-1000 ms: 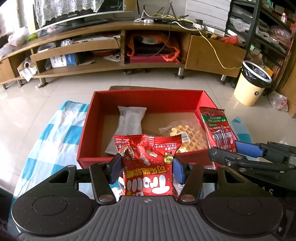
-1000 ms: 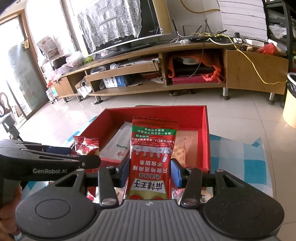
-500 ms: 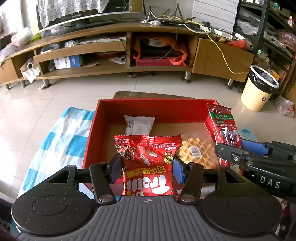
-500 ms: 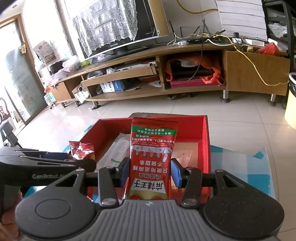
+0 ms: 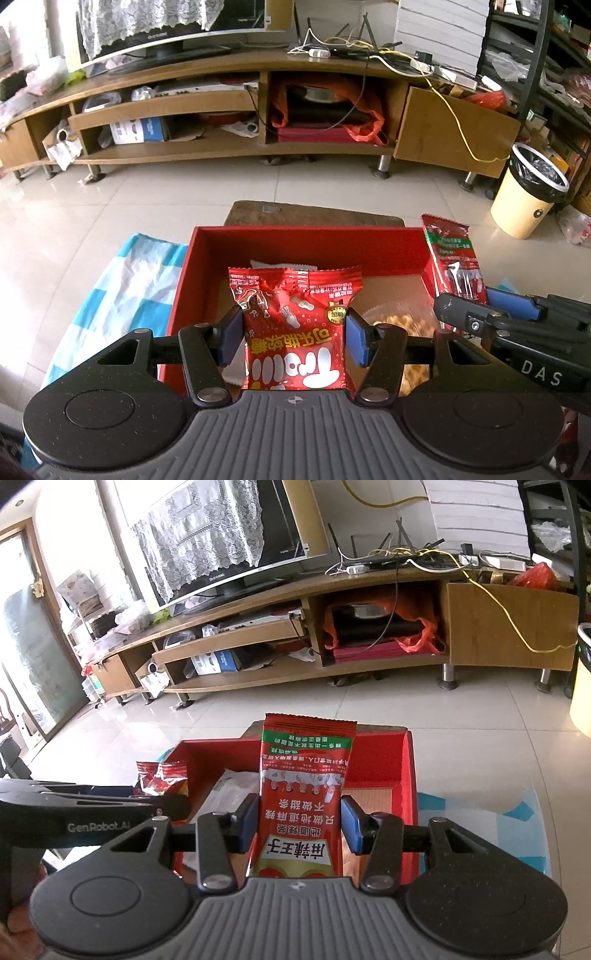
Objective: Organize snacks
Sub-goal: 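Lower both snacks into the red box and open both grippers, then withdraw both grippers from the box back over the cloth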
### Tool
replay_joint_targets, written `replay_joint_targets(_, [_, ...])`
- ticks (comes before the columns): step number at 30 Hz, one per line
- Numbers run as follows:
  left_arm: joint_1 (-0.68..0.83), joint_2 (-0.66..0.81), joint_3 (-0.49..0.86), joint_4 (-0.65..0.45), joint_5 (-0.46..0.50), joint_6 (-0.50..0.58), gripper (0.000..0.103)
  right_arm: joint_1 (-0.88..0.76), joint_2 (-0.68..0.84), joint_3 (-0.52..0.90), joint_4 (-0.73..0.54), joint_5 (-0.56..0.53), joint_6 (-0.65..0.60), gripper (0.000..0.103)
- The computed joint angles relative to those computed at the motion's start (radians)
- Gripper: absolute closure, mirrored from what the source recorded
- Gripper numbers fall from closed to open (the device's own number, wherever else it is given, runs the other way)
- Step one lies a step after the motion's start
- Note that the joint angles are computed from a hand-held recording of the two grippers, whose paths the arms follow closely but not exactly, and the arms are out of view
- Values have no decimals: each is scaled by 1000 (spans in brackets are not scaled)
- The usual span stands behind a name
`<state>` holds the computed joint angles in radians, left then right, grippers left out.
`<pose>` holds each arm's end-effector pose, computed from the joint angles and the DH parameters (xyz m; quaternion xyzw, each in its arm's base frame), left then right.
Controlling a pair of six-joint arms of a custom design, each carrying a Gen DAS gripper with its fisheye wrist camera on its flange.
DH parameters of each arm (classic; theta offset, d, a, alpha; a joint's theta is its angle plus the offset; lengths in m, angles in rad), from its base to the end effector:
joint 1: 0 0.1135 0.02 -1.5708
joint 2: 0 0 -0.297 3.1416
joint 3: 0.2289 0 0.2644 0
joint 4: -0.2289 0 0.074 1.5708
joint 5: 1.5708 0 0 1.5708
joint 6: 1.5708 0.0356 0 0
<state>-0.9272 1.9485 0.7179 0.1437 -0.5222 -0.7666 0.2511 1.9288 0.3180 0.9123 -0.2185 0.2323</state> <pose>0.2067 -0.2460 0.0740 0.0136 0.9399 -0.0074 0.3411 0.2470 0.0713 0.0620 -0.0545 0.9005 0.1965 0.3841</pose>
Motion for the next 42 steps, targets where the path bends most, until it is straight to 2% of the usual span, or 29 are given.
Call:
replay_joint_targets(17, [42,96,55,-3,16,20,38,41,157,167,-102,50,8,56])
replay_joint_targets(20, [38,95,56,-3,3,23,33,47,157,179,-131,67,2,55])
replay_joint_targets(25, [29,95,62,-12,-9,18,24,40,152,176,-124,69,7,55])
replay_joint_targets(34, [0,58,46,-35,-47,-10,17,41,90,127,-110,93,14,53])
replay_joint_targets(42, [-44,17,27,-88,-76,-54,15,53,14,67,-110,94,21,50])
